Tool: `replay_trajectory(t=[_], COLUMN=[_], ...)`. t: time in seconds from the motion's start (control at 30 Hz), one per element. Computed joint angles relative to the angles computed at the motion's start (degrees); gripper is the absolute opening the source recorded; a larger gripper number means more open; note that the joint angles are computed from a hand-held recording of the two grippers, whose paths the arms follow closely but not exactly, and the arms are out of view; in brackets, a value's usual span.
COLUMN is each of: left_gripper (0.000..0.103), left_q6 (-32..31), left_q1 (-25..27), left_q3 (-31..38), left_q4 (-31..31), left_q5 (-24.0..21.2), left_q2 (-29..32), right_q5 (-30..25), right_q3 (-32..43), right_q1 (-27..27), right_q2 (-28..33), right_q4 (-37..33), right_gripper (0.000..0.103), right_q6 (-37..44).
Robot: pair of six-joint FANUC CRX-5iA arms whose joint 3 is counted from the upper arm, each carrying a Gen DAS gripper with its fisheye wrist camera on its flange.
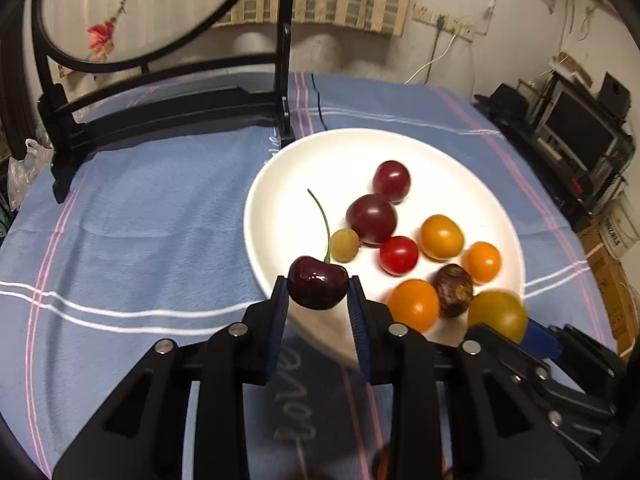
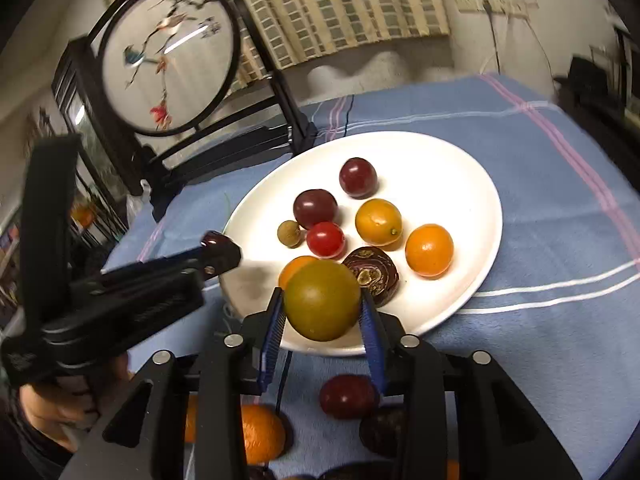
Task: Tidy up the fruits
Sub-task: 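Carry the citrus and cherry onto the white plate and open both grippers, then grasp a dark brown wrinkled fruit with the right gripper while the left gripper grasps a tangerine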
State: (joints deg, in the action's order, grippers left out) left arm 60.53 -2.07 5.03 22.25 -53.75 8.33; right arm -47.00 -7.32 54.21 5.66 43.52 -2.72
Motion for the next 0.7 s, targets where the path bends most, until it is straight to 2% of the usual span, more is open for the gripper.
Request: replay_trajectory(t=[0.07,0.1,0.17,0.27,0.33,0.4,0.5,0.6,0.7], left_gripper=[0.05,0.061,0.064,0.069,0.079,0.079,0.08,0.081,0.081], left_q6=[1.5,1.4,0.38,-4.07,-5.38,-6.62,-9.33,-9.97,-11.7], left_q1=[-0.66,-0.73,-0.51,1.29,2.5,3.58,5.37,7.39,9.12], left_q3=[0.92,0.34,-0.65,-3.6,-6.24,-8.38,-10.84,-12.58,-15.18], left_q4=[-1.49,-1.32,-0.68,2.55,3.99,4.46,5.95,6.49,6.91], left_q5=[0.3,1.21,1.76,0.92,2.3,3.21,2.32,0.21,0.57], left_q2=[0.57,0.13,-0.72,-3.2,-5.35,-7.27,-9.24,-10.22,-12.01], right_q5=[0.89,0.74,0.98,-0.2,-0.62,-1.97,-4.1,-6.64,-8.55], right_q3=[-1.61,-2.03,-3.16,-4.08,-3.86,-2.81,-2.29,-2.57,-2.89], right_q1=[-0.39,-0.32,-0.08,0.58,0.81,1.23,2.06,3.03,3.8], right_q2=[-0.74,-1.14,-2.22,-2.91,-3.06,-2.69,-2.62,-2.9,-3.12], right_q4=[1.28,1.61,3.0,4.74,3.49,1.65,1.64,4.04,5.74], right_gripper=[0.054,0.054,0.054,0.062,0.062,0.062,0.062,0.062,0.063], right_q6=[-3.7,-4.81,-6.76,-9.41,-8.69,-6.99,-5.93,-6.17,-6.6])
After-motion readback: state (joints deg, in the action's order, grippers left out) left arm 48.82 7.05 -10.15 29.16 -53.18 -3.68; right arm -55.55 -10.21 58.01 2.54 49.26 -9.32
